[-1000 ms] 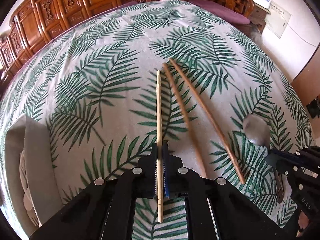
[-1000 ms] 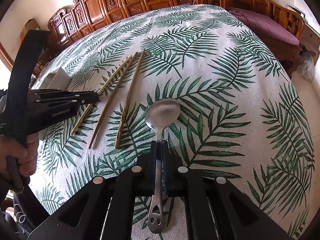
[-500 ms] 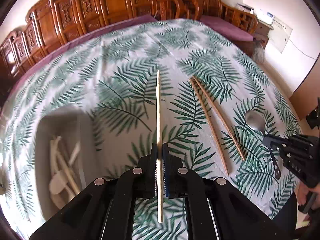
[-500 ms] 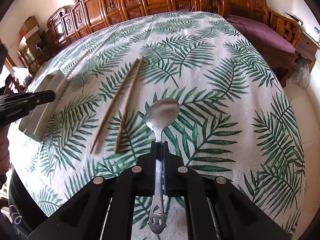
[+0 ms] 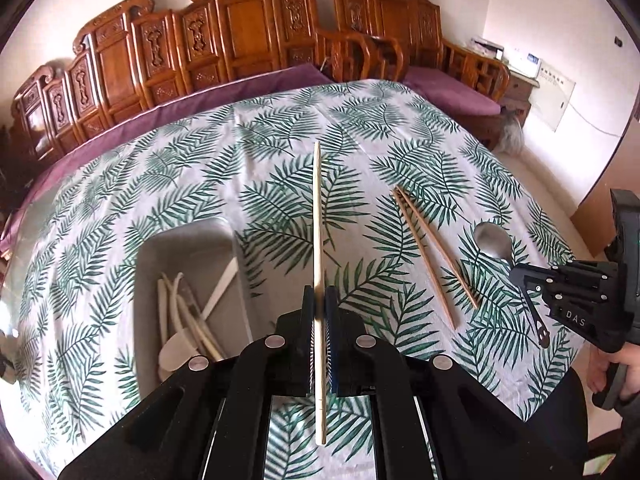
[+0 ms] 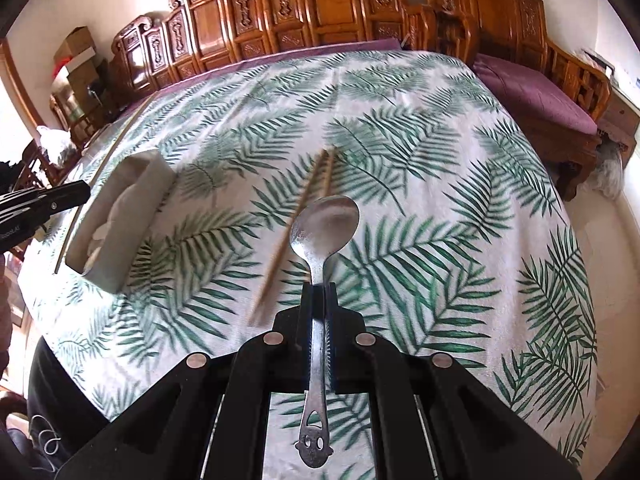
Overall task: Organize utensils
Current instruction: 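Carry the chopstick with the left tool while the right tool carries the spoon toward the tray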
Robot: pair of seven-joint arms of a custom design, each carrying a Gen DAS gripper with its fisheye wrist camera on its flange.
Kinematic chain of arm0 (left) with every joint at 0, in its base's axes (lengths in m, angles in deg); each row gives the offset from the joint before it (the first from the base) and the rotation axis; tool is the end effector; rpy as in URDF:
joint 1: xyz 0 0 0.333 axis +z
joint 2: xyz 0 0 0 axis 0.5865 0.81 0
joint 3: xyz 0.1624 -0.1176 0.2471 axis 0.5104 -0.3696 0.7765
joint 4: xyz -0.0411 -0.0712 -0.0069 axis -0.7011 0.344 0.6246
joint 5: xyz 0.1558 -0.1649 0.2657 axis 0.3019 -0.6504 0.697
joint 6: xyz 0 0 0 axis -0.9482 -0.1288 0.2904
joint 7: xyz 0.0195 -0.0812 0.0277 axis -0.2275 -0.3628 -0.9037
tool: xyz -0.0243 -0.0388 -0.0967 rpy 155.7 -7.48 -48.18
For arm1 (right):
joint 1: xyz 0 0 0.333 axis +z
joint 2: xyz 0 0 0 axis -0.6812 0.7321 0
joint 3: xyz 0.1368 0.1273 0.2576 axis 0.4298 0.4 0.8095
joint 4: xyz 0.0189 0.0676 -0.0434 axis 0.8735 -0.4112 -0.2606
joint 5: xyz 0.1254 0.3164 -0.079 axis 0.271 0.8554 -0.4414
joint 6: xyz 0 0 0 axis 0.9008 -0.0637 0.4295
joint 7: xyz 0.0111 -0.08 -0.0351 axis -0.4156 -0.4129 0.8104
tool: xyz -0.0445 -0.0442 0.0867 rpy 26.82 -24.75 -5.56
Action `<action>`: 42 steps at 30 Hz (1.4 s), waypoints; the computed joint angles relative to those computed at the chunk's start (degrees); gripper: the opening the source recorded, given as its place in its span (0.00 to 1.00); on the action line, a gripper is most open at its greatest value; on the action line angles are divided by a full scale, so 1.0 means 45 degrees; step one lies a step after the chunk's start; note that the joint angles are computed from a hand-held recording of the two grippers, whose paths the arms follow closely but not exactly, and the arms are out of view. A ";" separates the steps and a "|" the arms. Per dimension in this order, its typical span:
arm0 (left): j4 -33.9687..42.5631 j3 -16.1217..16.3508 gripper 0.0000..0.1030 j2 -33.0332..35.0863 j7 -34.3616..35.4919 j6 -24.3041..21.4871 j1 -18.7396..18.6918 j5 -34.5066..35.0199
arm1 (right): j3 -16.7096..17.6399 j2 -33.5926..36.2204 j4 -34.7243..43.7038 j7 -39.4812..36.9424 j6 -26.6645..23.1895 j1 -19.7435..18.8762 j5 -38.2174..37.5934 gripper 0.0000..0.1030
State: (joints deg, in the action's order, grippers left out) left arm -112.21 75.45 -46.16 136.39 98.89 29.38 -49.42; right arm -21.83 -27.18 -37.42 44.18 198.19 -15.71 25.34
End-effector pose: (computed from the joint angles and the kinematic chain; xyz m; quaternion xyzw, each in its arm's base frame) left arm 0.4878 -0.1076 0.4904 -0.5474 0.7776 -0.2511 0.1807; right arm 0.4778 0.3156 0.4347 -0.7126 0.6358 -0.1273 0.2680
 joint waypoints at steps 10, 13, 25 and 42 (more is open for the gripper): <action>-0.0545 0.0721 0.04 -0.0668 0.1711 -0.0155 0.0008 -0.1540 | 0.0361 0.0569 0.1633 -0.0438 -0.0761 0.0561 0.0225 0.07; -0.0653 0.0892 0.04 -0.0732 0.2114 -0.0244 0.0129 -0.1795 | 0.0392 0.0920 0.2259 -0.0608 -0.1029 0.0773 0.0339 0.07; -0.0537 0.1306 0.04 -0.0092 0.3128 -0.0589 0.1112 -0.2873 | 0.0445 0.2727 0.5275 -0.1882 -0.2458 0.1720 0.1040 0.07; 0.0399 0.0936 0.04 0.1225 0.3639 -0.1131 0.2100 -0.3481 | 0.0374 0.4279 0.8065 -0.3135 -0.4032 0.2577 0.1721 0.07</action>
